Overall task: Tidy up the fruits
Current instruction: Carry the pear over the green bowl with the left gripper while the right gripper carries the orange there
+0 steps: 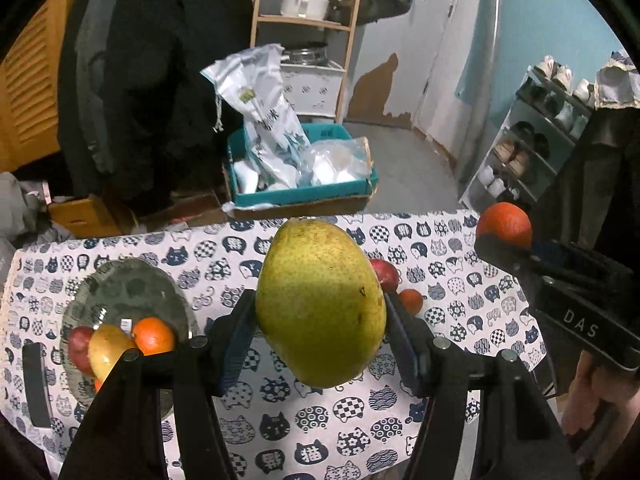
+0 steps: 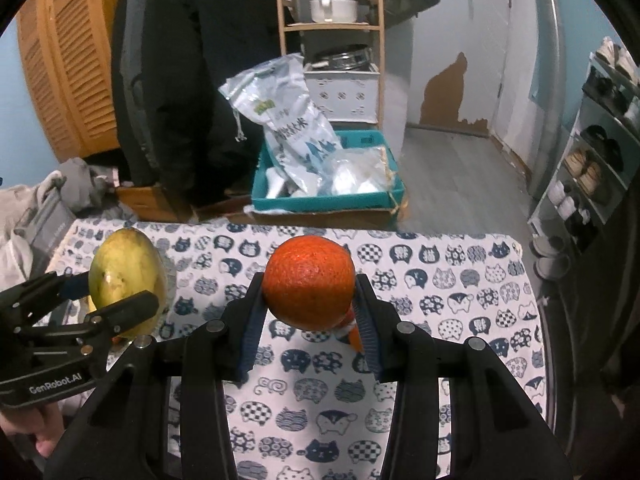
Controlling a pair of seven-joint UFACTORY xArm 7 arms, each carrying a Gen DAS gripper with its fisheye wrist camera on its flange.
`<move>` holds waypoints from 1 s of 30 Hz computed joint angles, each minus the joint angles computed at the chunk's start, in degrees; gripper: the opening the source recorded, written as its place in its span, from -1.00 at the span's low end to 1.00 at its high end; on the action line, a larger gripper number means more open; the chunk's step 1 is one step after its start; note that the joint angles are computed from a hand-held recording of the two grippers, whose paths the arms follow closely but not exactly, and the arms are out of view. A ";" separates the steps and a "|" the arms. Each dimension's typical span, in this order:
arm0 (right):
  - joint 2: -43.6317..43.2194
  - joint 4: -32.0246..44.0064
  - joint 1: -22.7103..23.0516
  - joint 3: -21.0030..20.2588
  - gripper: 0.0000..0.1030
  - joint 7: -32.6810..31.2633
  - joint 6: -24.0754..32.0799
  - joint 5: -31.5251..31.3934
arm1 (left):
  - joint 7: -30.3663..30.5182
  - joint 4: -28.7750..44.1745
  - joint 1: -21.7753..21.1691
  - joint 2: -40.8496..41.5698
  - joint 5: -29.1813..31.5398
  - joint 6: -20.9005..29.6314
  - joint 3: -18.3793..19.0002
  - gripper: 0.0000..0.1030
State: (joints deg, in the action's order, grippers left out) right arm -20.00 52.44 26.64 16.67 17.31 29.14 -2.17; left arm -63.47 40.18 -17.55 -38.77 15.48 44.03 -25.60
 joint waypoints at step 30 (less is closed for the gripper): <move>19.27 19.55 7.82 3.60 -0.18 7.60 0.81 -8.60 | 8.07 -10.92 4.03 -22.45 -4.91 10.10 7.28 0.24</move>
